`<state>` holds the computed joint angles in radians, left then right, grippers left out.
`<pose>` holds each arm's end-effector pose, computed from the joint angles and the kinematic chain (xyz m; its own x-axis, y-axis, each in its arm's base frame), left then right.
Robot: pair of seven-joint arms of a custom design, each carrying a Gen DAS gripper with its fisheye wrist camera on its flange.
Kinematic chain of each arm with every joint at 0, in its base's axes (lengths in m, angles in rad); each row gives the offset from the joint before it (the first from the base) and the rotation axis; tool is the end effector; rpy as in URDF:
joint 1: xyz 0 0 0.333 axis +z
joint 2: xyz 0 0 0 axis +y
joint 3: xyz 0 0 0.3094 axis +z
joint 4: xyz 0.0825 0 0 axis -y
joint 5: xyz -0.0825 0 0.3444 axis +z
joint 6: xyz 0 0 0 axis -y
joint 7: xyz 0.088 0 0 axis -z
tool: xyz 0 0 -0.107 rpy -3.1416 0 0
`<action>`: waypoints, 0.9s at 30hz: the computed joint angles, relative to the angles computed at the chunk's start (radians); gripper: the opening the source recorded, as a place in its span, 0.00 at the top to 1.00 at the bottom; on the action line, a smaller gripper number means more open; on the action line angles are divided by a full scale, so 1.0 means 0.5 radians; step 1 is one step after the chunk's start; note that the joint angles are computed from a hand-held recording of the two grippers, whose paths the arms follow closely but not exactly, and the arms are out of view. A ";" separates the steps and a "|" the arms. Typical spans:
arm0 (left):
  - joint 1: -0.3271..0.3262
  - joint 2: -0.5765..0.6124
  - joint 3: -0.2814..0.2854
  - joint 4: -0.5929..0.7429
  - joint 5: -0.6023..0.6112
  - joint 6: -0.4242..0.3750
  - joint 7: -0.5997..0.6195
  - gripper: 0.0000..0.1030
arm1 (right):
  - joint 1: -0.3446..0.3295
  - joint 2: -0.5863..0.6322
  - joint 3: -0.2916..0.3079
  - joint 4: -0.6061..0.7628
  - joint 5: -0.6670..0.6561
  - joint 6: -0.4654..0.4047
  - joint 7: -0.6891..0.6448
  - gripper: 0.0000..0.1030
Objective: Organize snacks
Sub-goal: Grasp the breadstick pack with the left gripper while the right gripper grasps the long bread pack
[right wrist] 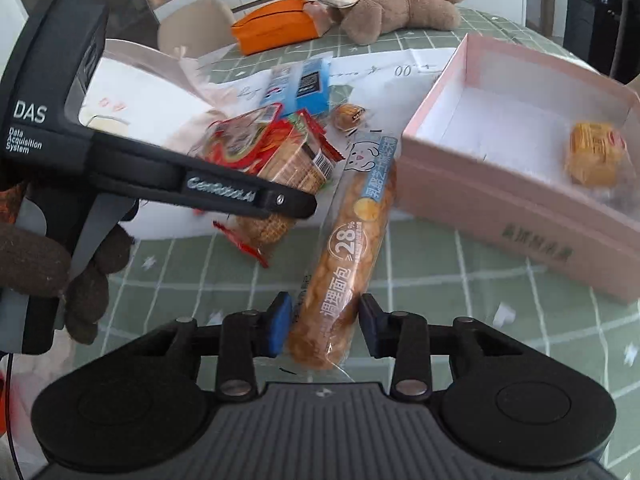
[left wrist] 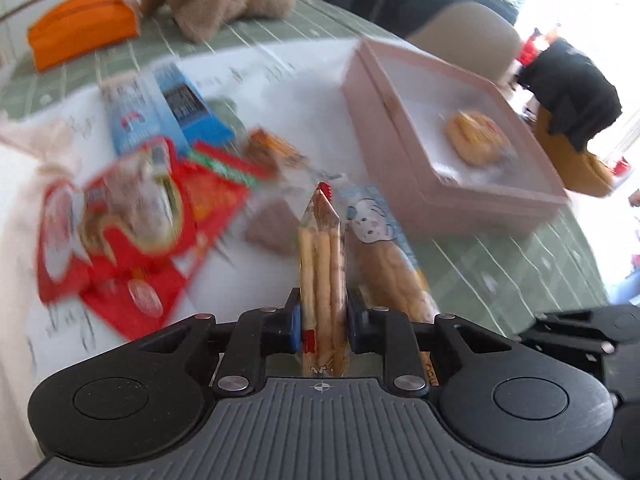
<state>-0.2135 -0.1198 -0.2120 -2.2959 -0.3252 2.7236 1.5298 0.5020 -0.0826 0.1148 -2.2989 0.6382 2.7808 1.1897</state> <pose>0.4639 -0.2003 0.4737 -0.1903 -0.9472 0.2581 -0.8782 0.0468 -0.4760 0.4290 0.2729 0.4565 0.5036 -0.8143 -0.2884 -0.7885 -0.2969 -0.5387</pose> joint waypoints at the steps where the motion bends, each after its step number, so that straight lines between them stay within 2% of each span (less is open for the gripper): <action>1: -0.039 -0.032 0.027 -0.017 -0.135 -0.052 0.151 0.74 | 0.007 -0.038 -0.014 -0.026 0.067 -0.052 -0.070 0.65; 3: -0.060 -0.101 0.037 -0.051 -0.208 -0.122 0.286 0.74 | 0.018 -0.135 -0.055 -0.091 0.154 -0.192 -0.225 0.64; 5: -0.052 -0.145 0.034 -0.078 -0.230 -0.070 0.281 0.73 | 0.009 -0.238 -0.062 -0.179 0.077 -0.225 -0.244 0.60; 8: -0.069 -0.178 0.075 -0.119 -0.441 0.187 0.261 0.73 | -0.030 -0.367 -0.001 -0.344 -0.246 -0.038 -0.063 0.49; 9: -0.009 -0.171 0.031 -0.131 -0.378 0.296 0.104 0.73 | -0.055 -0.392 0.026 -0.382 -0.362 0.027 0.025 0.48; 11: 0.226 -0.103 -0.129 -0.087 0.094 0.341 -0.384 0.73 | -0.068 -0.408 0.036 -0.422 -0.491 0.121 0.136 0.48; 13: 0.319 0.002 -0.176 0.000 0.408 0.292 -0.686 0.73 | -0.050 -0.396 0.012 -0.424 -0.547 0.159 0.221 0.46; 16: 0.292 0.168 -0.152 0.140 0.619 0.222 -0.953 0.73 | -0.055 -0.370 0.025 -0.418 -0.706 0.207 0.396 0.45; 18: 0.244 0.263 -0.126 0.237 0.870 0.161 -1.120 0.72 | -0.074 -0.370 0.063 -0.433 -0.854 0.266 0.525 0.45; 20: 0.136 0.322 -0.056 0.327 1.276 0.042 -1.309 0.71 | -0.092 -0.372 0.084 -0.438 -0.989 0.287 0.633 0.45; 22: 0.095 0.320 -0.040 0.356 1.421 -0.037 -1.305 0.66 | -0.107 -0.369 0.095 -0.439 -1.119 0.284 0.724 0.42; 24: 0.075 0.277 -0.002 0.295 1.312 -0.007 -1.190 0.64 | -0.138 -0.370 0.116 -0.452 -1.267 0.293 0.828 0.40; 25: 0.075 0.252 0.011 0.254 1.220 0.021 -1.138 0.66 | -0.136 -0.368 0.107 -0.460 -1.312 0.305 0.862 0.39; 27: 0.074 0.193 0.025 0.177 0.889 0.036 -0.902 0.72 | -0.101 -0.372 0.062 -0.481 -1.354 0.326 0.914 0.38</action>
<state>-0.1766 -0.0231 -0.1993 -2.2076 0.1191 2.7414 1.0786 0.4515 -0.2689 0.1458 -2.5396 -0.0388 2.9438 1.6467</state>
